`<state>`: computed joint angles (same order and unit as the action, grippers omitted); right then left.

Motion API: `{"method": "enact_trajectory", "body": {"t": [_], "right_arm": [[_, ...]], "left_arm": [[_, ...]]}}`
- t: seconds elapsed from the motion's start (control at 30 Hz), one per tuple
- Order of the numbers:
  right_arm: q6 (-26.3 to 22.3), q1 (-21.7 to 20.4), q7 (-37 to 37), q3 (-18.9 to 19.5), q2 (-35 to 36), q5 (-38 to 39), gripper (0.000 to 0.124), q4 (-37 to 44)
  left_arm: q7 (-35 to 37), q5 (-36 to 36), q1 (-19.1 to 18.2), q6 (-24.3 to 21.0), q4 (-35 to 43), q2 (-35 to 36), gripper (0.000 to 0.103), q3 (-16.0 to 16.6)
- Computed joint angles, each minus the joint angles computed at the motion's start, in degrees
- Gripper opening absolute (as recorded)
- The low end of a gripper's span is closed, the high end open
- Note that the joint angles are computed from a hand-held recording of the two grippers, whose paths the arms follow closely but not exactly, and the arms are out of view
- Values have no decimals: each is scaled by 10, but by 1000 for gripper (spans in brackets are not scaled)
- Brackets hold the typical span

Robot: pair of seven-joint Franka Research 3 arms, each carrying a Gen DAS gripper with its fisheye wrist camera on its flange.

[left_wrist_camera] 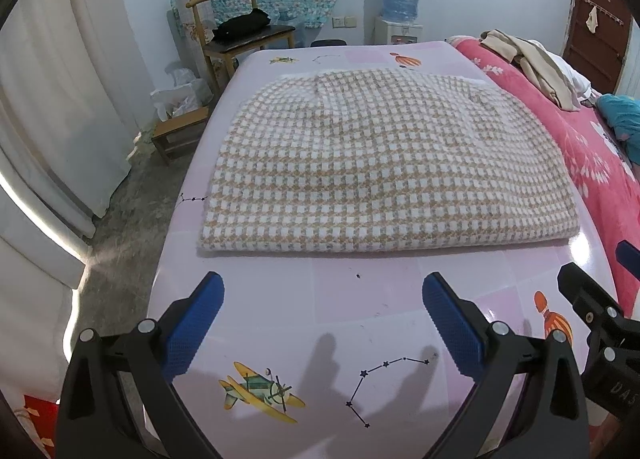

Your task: Fold large clothes

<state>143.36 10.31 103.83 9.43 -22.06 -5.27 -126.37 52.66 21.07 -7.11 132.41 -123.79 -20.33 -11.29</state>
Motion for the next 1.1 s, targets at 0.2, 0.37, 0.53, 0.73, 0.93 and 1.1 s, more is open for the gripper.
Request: {"method": "enact_trajectory", "body": {"t": [0.2,0.37,0.53,0.73,0.93,1.1], "right_arm": [[-5,0,-2,-1,-1,1,95,0],[-7,0,-4,-2,-2,0,95,1],[-9,-1,-4,-1,-3,-2,95,0],[-9,-1,-4,-1,-3,-2,95,0],[-7,-1,-9,-3,-3,0,95,-1],[-7,-1,-13,-4,-4,2,95,-2]], "left_arm": [[1,-4,-2,1,1,-1,98,1],[3,-9,-3,3,-1,-3,98,2],[6,-14,-3,6,-1,-6,98,4],[9,-17,-1,8,-3,-8,98,5],[9,-18,-1,7,-2,-7,98,5],[9,-19,0,6,-2,-8,98,5]]}}
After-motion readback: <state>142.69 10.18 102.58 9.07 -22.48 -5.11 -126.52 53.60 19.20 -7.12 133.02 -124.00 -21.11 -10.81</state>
